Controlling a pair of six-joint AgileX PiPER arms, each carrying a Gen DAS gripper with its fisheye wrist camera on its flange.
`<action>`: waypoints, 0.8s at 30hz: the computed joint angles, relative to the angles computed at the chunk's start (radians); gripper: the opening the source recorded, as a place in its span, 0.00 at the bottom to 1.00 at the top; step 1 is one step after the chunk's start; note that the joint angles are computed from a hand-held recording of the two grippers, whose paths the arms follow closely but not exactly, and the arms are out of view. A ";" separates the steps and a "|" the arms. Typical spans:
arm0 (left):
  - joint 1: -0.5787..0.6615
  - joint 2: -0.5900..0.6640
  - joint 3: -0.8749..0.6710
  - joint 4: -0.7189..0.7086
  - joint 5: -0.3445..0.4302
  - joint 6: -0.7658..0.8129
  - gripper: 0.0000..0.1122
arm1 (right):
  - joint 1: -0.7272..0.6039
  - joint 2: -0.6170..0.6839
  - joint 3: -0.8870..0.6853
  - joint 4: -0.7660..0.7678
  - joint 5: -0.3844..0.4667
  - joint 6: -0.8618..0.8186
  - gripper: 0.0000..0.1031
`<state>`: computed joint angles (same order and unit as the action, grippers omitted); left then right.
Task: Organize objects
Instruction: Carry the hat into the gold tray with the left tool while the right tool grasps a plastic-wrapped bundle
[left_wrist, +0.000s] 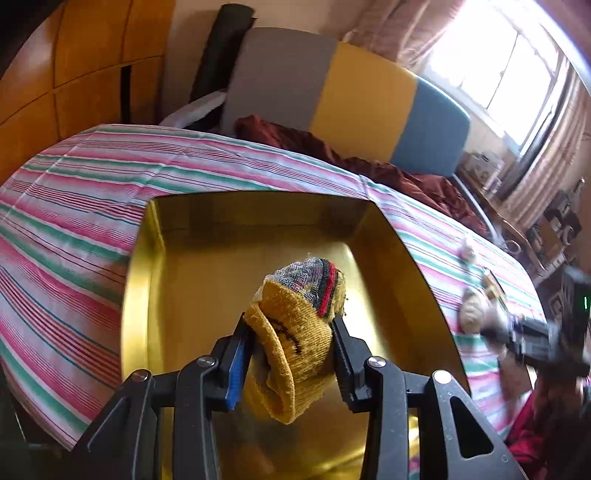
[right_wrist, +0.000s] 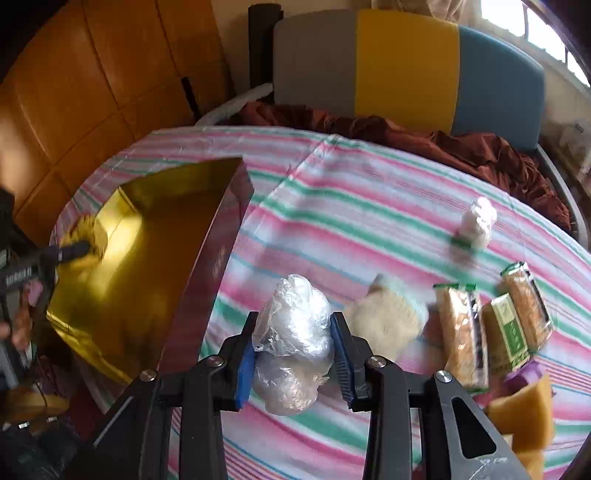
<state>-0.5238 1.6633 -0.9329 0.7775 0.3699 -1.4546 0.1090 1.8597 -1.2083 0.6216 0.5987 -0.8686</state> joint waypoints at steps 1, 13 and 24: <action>0.017 0.011 -0.012 -0.012 0.005 0.024 0.36 | 0.000 0.003 0.028 0.003 -0.012 -0.018 0.36; 0.167 0.297 -0.302 -0.094 0.164 0.228 0.39 | 0.043 0.119 -0.009 -0.182 -0.066 0.079 0.36; 0.183 0.402 -0.431 -0.065 0.282 0.251 0.52 | 0.041 0.130 -0.019 -0.177 -0.065 0.074 0.36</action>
